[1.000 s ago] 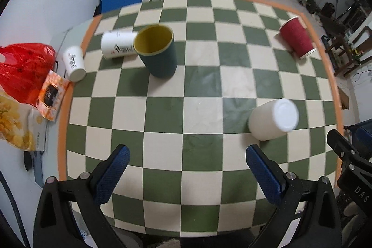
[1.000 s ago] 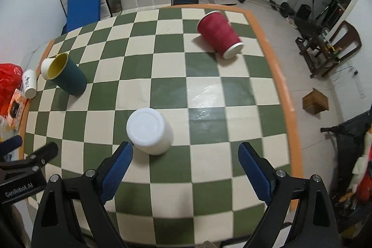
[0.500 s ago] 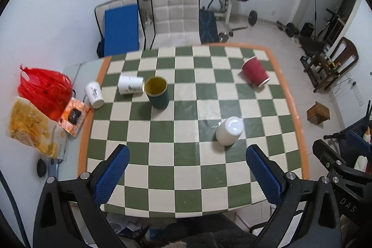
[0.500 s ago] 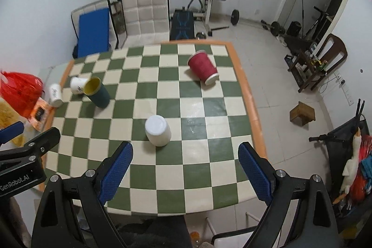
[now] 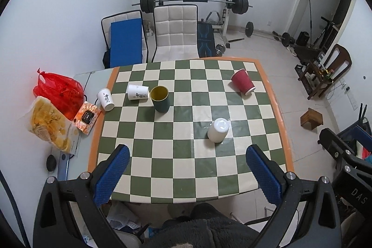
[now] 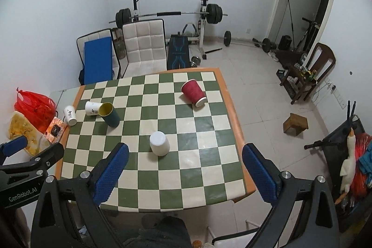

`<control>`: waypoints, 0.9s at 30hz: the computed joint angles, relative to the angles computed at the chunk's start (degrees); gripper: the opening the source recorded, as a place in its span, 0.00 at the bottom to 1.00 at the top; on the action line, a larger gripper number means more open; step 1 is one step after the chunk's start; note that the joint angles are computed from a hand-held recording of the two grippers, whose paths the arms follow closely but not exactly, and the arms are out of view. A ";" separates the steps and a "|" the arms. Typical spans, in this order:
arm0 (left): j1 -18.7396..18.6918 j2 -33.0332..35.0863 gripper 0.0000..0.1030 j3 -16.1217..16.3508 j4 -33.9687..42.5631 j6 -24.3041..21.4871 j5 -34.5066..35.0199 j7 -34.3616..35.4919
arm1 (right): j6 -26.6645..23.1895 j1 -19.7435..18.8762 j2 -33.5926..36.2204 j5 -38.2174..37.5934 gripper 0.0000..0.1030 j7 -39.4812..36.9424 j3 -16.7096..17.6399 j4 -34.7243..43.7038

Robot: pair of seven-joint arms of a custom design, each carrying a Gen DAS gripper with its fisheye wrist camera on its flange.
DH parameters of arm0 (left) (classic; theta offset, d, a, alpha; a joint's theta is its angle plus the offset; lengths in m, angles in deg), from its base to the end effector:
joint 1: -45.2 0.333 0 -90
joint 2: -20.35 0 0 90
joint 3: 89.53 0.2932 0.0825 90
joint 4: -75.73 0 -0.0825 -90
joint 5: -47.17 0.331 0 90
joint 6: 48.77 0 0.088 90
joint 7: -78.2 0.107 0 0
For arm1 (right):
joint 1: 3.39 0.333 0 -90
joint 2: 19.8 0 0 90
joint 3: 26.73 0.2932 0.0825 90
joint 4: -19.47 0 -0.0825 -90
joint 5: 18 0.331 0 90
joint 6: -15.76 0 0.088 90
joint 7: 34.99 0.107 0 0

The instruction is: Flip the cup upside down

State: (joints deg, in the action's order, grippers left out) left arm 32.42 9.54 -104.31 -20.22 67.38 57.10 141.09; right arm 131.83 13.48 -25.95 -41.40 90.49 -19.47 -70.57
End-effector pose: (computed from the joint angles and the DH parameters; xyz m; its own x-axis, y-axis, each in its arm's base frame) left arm 0.4244 -0.2277 0.6983 -0.0601 -0.9977 0.0327 -0.8384 0.0327 -0.5440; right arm 0.4657 0.1888 0.7115 -0.1358 -0.9897 0.0452 -0.7660 0.0759 -0.6383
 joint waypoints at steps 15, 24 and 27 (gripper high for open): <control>0.31 -3.57 1.00 -0.47 -2.14 -0.44 0.45 -1.38 | -2.24 -0.13 -4.11 2.18 0.97 -0.68 0.92 -1.89; 0.48 -4.14 1.00 -0.53 -2.75 -0.15 0.37 -1.42 | -2.85 -0.53 -4.72 2.76 0.97 -1.33 1.31 -1.92; 0.58 -5.11 1.00 -0.60 -3.37 -0.09 0.50 -1.68 | -2.76 -0.66 -4.77 3.50 0.97 -1.74 1.15 -1.78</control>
State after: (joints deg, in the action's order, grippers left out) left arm 33.00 4.43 -104.91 -23.59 67.29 57.60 139.41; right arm 129.06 12.82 -30.71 -37.90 88.74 -18.32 -72.35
